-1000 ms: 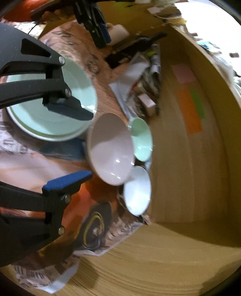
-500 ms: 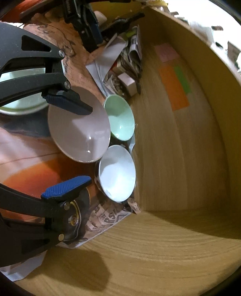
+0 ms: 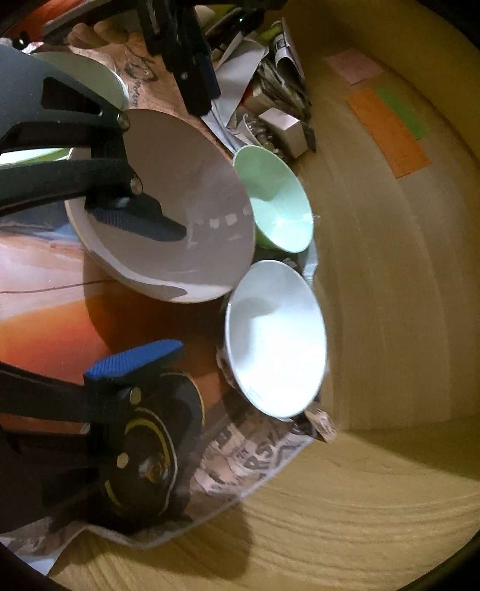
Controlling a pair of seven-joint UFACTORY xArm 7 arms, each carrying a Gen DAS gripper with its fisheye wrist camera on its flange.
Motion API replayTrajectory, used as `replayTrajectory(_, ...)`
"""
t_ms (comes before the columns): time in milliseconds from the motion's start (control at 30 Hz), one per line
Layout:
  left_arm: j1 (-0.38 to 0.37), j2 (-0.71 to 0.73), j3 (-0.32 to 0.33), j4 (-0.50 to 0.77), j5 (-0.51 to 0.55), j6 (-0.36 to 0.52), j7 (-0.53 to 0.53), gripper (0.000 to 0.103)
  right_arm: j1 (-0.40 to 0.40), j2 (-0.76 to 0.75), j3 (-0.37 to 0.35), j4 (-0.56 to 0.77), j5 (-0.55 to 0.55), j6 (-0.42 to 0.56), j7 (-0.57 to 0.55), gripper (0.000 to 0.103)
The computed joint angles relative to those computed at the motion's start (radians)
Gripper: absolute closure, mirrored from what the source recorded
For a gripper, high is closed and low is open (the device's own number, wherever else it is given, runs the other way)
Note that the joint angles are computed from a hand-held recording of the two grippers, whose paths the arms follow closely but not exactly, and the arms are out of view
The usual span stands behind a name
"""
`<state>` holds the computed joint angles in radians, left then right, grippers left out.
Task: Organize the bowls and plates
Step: 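Reach both tools to the pale mauve bowl and grip its rim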
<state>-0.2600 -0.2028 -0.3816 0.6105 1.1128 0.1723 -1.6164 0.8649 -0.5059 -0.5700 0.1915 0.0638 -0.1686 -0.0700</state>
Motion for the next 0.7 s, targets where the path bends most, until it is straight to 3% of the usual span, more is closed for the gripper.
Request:
replayTrajectory(67, -0.003, 0.025, 0.005, 0.011, -0.004, 0.0, 0.014, 0.047, 0.052, 0.003, -0.056, 0.011, 0.0, 0.011, -0.01, 0.061)
replayTrajectory(233, -0.041, 0.079, 0.051, 0.02, -0.082, -0.04, 0.114, 0.079, 0.151, 0.009, -0.151, 0.033, 0.032, 0.034, -0.055, 0.082)
replayTrajectory(333, -0.049, 0.078, 0.061, 0.011, -0.12, -0.075, 0.164, 0.091, 0.199, -0.004, -0.191, 0.035, 0.062, 0.035, -0.089, 0.085)
replayTrajectory(433, -0.05, 0.078, 0.04, 0.019, -0.124, -0.038, 0.168, 0.092, 0.164, 0.01, -0.136, 0.032, 0.081, 0.027, -0.088, 0.085)
replayTrajectory(600, -0.057, 0.083, 0.052, 0.019, -0.139, -0.046, 0.165, 0.092, 0.182, -0.031, -0.161, 0.025, 0.097, 0.031, -0.096, 0.085)
replayTrajectory(700, -0.05, 0.073, 0.045, 0.013, -0.142, -0.054, 0.16, 0.092, 0.142, -0.038, -0.112, 0.014, 0.104, 0.022, -0.089, 0.085)
